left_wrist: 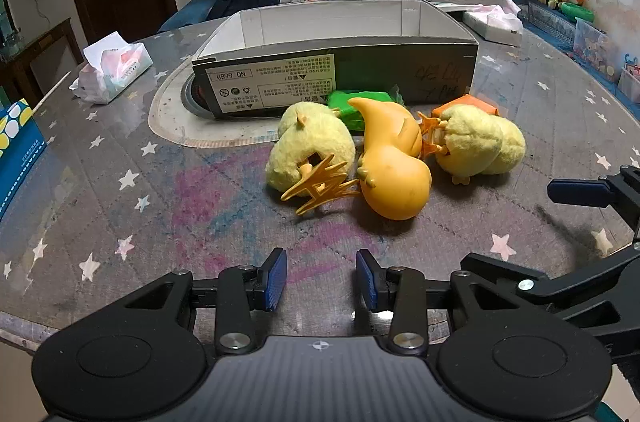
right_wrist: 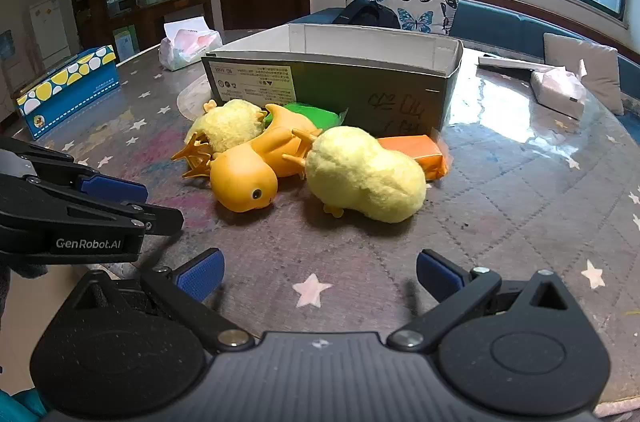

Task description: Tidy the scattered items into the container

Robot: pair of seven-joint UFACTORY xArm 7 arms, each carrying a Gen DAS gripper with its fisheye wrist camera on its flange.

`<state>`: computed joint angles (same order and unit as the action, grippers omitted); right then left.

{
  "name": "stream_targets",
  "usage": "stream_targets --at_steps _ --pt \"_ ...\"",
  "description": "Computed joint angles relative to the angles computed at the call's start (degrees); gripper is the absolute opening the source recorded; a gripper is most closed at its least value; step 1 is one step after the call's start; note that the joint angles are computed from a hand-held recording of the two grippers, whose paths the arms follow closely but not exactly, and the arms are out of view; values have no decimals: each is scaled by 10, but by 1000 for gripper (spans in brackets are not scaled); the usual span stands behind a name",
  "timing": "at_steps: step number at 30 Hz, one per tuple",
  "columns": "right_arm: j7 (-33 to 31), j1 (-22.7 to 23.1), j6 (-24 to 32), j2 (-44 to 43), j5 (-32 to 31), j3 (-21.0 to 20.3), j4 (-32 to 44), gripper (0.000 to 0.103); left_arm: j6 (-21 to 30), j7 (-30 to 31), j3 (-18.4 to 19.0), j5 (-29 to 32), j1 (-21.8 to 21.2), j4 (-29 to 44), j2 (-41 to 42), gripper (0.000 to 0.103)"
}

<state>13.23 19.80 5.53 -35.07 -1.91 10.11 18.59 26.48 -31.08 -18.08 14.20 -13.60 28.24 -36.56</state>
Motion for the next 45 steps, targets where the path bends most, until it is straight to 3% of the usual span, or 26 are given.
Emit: stream_targets --at_steps 45 --pt "-29 15 -7 36 14 -20 22 103 8 14 15 1 4 22 28 41"
